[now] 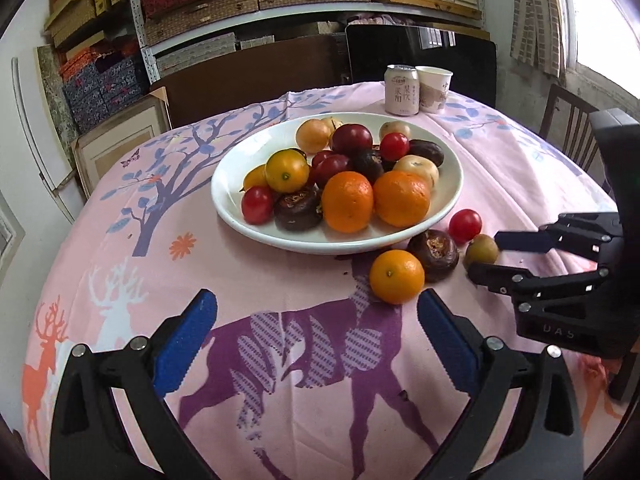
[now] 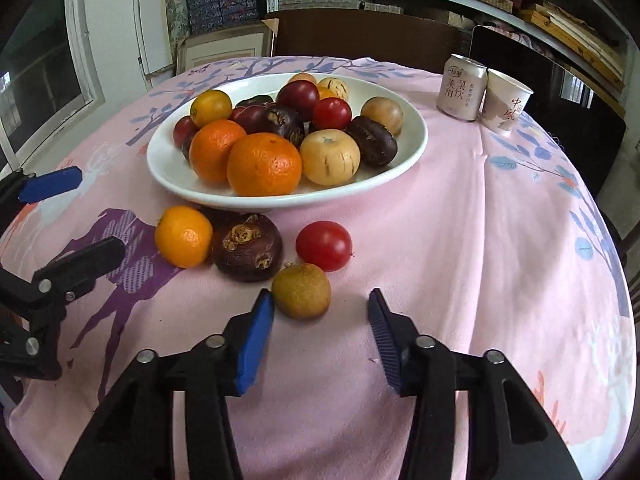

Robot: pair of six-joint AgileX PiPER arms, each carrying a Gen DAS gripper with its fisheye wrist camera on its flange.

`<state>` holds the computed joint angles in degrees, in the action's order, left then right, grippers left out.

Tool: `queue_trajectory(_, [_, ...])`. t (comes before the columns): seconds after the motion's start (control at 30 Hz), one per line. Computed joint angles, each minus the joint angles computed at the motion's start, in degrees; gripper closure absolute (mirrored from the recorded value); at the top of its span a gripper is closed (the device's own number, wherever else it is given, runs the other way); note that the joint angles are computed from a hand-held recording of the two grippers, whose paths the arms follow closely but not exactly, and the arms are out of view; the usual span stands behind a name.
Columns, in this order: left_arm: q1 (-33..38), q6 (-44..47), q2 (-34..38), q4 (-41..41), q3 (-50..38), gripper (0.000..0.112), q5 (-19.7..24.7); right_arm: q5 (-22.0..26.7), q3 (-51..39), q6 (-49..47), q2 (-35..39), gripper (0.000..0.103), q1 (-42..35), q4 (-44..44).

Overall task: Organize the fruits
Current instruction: 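Release the grapefruit onto the plate while the right tool releases the plum there, then grasp an orange with the left tool while the right tool grasps a small brown fruit, then release the orange onto the plate while the right tool releases the brown fruit there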

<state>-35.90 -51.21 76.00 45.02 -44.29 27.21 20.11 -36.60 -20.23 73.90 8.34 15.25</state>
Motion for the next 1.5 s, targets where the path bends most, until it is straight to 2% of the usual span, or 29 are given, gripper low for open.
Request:
queue_trajectory(0.07, [-0.6,1.8,1.8,-3.6,-1.2,0.014,0.7,1.7,0.4,-8.0,-0.9,0.074,-1.0,7.8])
queue_trajectory(0.1, [-1.4,1.3,2.5,-3.6,-1.6,0.014,1.4,2.1,0.7,-9.2,-1.4,0.074,-0.8,8.6])
queue_trajectory(0.17, [-3.9,-4.4,3.3,1.2,-1.5,0.014,3.0,1.8,1.7,-8.3,-2.8,0.074,-0.1,6.9])
queue_trajectory(0.23, [-6.5,-8.0,4.4,5.2,-1.9,0.014,5.0,2.9,2.3,-14.1,-4.5,0.074,-2.3,12.0])
queue_trajectory(0.3, [-7.8,-9.8,5.2,7.2,-2.2,0.014,5.3,3.0,2.7,-16.0,-6.7,0.074,-4.4,13.4])
queue_trajectory(0.5, [-6.9,-4.1,9.7,1.1,-6.1,0.014,6.4,8.9,1.6,-33.8,-8.4,0.074,-18.1,29.5])
queue_trajectory(0.6, [-5.2,-1.7,9.7,-2.3,-6.4,0.014,3.4,10.1,1.3,-36.3,-7.6,0.074,-21.6,31.6])
queue_trajectory(0.7, [-4.4,-0.2,11.0,-4.0,-7.5,0.014,2.9,11.0,1.2,-37.4,-7.1,0.074,-23.3,32.5])
queue_trajectory(0.73, [-4.2,1.5,11.6,-5.5,-8.0,0.017,2.9,11.2,1.2,-37.9,-7.1,0.074,-23.7,33.0])
queue_trajectory(0.8, [-3.9,3.7,12.4,-7.6,-8.8,0.053,3.3,11.5,1.5,-39.2,-7.6,0.074,-24.4,34.0])
queue_trajectory(0.83, [-3.2,5.2,11.9,-9.3,-8.3,0.057,2.0,11.6,1.6,-39.6,-7.8,0.074,-24.6,34.3])
queue_trajectory(0.87, [-2.8,5.6,11.3,-9.9,-7.7,0.071,1.3,11.8,1.7,-40.2,-8.0,0.074,-25.0,34.8])
queue_trajectory(0.9, [-2.1,7.8,10.8,-12.3,-7.2,0.077,0.3,11.9,1.8,-40.3,-8.1,0.074,-25.3,34.9])
queue_trajectory(1.0, [-1.0,11.2,9.6,-16.2,-6.3,0.078,-1.0,13.3,1.4,-40.9,-7.8,0.074,-26.7,35.6])
queue_trajectory(1.1, [0.2,18.9,7.4,-23.7,-5.0,0.078,-2.4,15.7,0.8,-42.9,-8.3,0.074,-28.4,37.3])
queue_trajectory(1.27, [4.4,32.1,4.4,-36.3,-9.2,0.078,-0.2,17.8,-4.2,-38.7,-7.7,0.074,-24.2,34.6])
queue_trajectory(1.37, [6.5,27.3,7.2,-29.2,-17.0,0.078,2.0,14.9,-11.5,-25.8,-2.7,0.074,-15.5,24.2])
queue_trajectory(1.4, [7.6,26.3,8.9,-27.7,-19.8,0.078,2.3,14.4,-14.0,-23.9,-0.4,0.074,-13.5,22.9])
queue_trajectory(1.5, [11.2,29.6,15.0,-30.3,-27.7,0.078,4.1,13.0,-19.8,-23.9,6.3,0.074,-9.7,24.2])
